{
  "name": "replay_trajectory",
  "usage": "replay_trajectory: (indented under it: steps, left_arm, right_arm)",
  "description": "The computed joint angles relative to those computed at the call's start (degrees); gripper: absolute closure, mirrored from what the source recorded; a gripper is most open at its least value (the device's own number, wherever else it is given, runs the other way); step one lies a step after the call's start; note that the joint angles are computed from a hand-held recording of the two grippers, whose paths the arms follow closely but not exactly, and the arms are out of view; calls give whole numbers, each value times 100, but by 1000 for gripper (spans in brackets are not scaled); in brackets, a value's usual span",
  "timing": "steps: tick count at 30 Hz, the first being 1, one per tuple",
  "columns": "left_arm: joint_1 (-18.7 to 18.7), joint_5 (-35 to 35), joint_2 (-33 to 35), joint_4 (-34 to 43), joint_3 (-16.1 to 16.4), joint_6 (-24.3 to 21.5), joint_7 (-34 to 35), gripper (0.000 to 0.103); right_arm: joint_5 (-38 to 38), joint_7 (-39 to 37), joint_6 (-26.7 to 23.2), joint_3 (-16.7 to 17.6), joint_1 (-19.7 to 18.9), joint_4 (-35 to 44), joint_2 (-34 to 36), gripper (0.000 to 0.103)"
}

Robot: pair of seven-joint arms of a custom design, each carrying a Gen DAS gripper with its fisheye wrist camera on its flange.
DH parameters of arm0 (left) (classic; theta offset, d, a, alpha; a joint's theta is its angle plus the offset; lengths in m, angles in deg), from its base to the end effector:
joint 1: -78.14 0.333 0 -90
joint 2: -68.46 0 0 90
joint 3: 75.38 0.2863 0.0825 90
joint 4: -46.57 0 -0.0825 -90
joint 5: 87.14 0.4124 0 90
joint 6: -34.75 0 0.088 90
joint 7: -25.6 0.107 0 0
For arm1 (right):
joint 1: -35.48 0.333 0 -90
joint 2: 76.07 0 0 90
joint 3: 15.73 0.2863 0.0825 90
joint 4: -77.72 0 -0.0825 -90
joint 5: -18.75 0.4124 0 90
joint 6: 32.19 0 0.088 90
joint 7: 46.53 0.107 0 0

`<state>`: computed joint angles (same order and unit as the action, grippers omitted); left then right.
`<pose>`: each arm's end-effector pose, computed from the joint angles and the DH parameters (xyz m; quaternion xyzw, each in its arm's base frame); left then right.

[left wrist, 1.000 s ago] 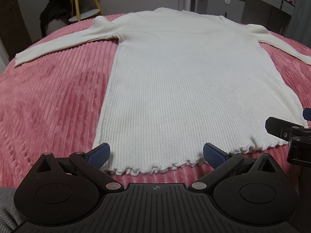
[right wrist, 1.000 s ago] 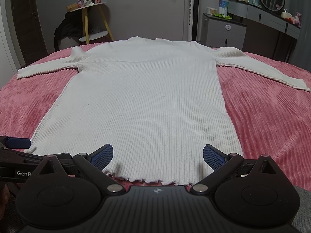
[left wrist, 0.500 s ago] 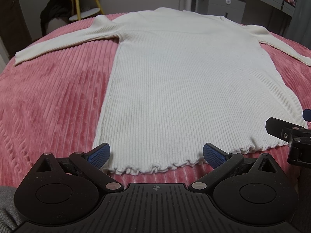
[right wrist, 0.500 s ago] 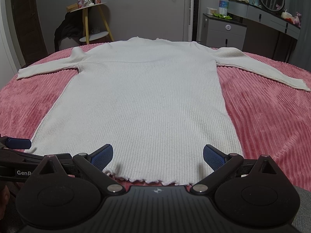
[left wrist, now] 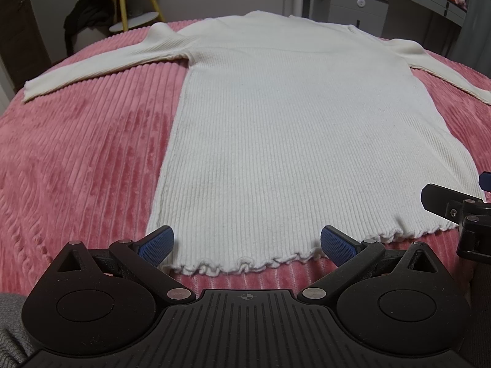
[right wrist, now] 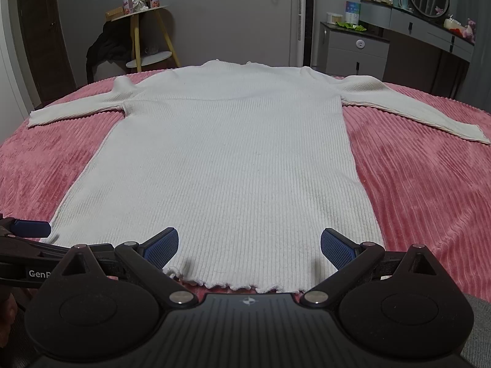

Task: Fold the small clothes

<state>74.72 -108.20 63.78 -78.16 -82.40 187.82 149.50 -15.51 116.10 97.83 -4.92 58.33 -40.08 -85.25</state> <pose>0.5804 -0.0969 0.4462 -0.4872 0.8184 -0.2545 0.1676 0.4850 0.3105 0.5107 -0.5348 0.7813 -0.2435 0.2102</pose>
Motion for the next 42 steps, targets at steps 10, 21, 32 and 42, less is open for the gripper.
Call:
replay_trajectory:
  steps: [10,21,32,42]
  left_arm:
    - [-1,9,3,9,1,-11,-14,0]
    - [1,8,5,15,2,-23,-15,0]
    - [7,-55,5,-77,13,45,69,0]
    - [10,-55,11,-67,11,34,67,0]
  right_arm:
    - [-7,6,8,-2,1,-8,-9,4]
    - [-6,8,9,-1,0,-7,-8,4]
    - [-4,12,27,-3,-5,-17,-12,4]
    - [-3,14,38,-3,-8,-23,-16,4]
